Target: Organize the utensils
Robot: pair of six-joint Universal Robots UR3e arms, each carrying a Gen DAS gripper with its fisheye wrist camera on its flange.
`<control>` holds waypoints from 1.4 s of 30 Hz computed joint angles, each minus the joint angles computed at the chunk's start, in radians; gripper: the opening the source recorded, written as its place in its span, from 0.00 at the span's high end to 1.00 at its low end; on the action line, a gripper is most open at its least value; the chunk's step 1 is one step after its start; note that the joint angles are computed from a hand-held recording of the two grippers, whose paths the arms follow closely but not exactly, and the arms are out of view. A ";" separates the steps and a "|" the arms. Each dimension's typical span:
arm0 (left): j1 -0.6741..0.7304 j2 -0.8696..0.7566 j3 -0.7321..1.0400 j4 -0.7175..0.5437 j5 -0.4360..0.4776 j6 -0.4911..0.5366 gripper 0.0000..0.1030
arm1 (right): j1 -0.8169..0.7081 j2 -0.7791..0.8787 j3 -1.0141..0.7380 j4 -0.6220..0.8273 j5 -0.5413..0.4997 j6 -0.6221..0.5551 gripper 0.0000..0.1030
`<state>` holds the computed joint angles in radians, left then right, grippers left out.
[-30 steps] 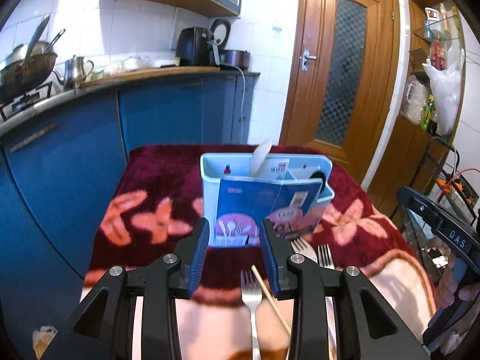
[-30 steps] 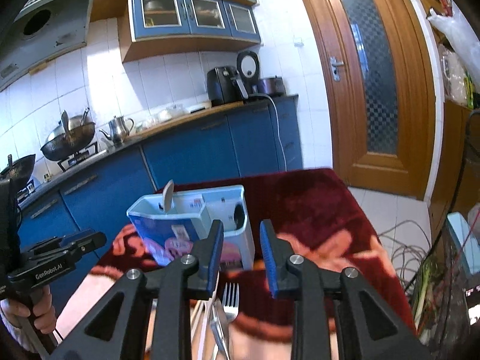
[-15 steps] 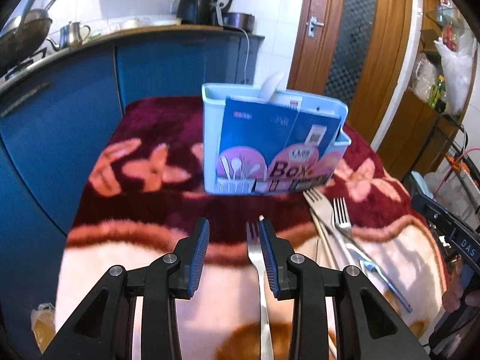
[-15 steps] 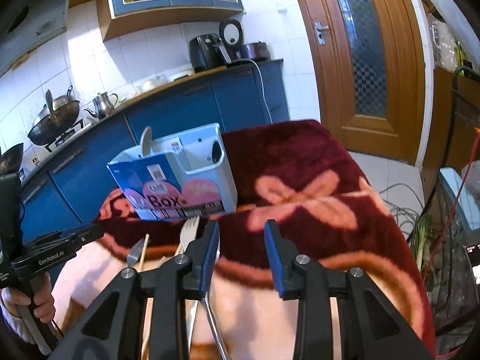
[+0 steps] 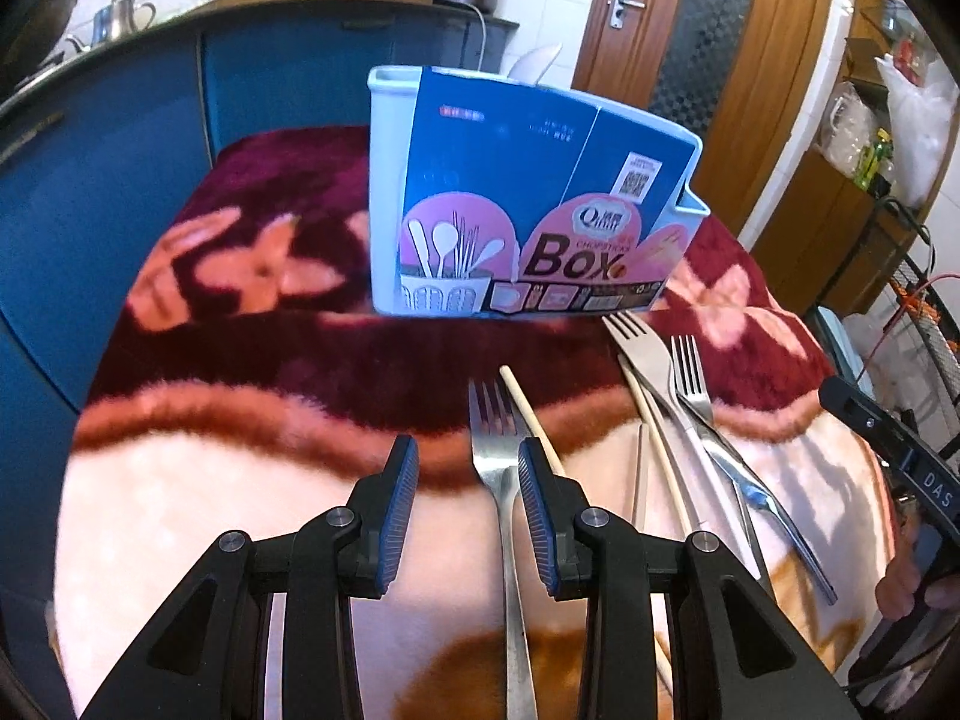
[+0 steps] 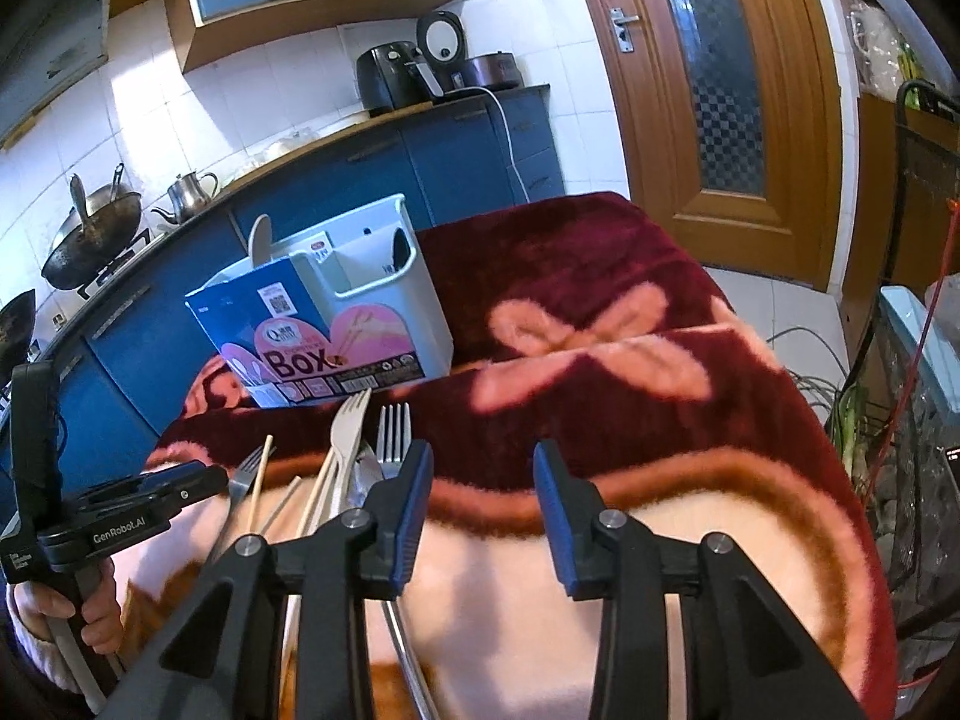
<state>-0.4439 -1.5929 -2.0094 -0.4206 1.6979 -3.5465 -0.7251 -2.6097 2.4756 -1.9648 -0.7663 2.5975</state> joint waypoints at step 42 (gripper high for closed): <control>0.047 0.106 -0.139 0.211 -0.087 0.005 0.99 | 0.115 0.043 0.010 -0.103 -0.070 0.071 0.63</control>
